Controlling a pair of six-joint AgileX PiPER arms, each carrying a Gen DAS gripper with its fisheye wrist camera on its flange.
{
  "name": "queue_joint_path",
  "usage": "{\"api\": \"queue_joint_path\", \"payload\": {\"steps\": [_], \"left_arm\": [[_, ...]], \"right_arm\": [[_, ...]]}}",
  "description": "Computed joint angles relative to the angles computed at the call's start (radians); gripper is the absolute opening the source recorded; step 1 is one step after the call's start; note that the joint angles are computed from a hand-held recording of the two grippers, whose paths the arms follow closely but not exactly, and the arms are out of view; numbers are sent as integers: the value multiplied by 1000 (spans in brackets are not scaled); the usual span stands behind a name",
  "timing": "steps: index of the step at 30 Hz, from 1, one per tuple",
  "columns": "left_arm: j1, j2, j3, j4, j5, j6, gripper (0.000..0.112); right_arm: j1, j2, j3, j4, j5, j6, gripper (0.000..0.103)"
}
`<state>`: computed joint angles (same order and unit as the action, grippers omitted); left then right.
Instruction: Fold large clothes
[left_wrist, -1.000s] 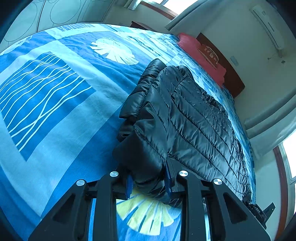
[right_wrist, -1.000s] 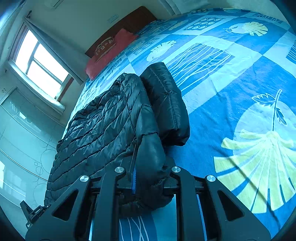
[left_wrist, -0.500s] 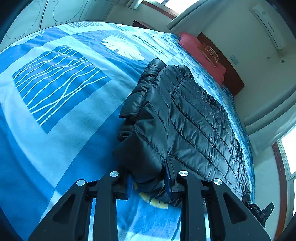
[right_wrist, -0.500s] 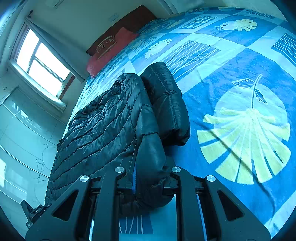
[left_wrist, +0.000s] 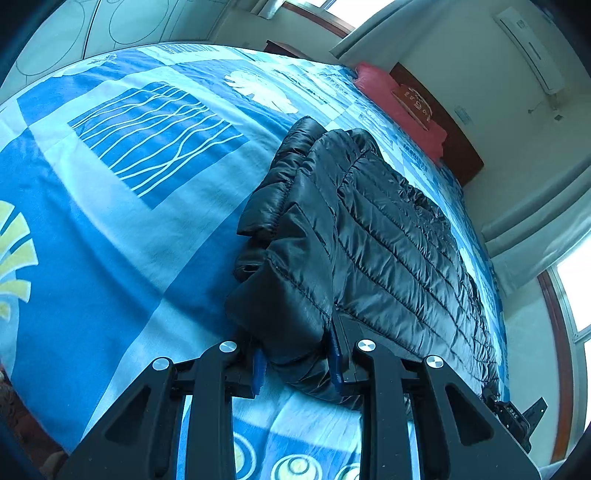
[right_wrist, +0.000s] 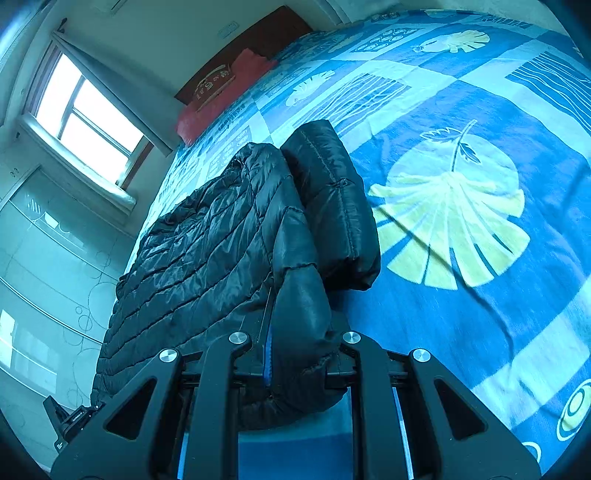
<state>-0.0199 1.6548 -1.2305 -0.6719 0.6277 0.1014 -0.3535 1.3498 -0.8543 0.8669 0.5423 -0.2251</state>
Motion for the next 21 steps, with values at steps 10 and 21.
{"api": "queue_joint_path", "payload": {"steps": [10, 21], "left_arm": [[8, 11, 18, -12, -8, 51, 35], [34, -34, 66, 6, -12, 22, 55]], "right_arm": [[-3, 138, -72, 93, -29, -72, 26], [-72, 160, -29, 277, -8, -238, 42]]}}
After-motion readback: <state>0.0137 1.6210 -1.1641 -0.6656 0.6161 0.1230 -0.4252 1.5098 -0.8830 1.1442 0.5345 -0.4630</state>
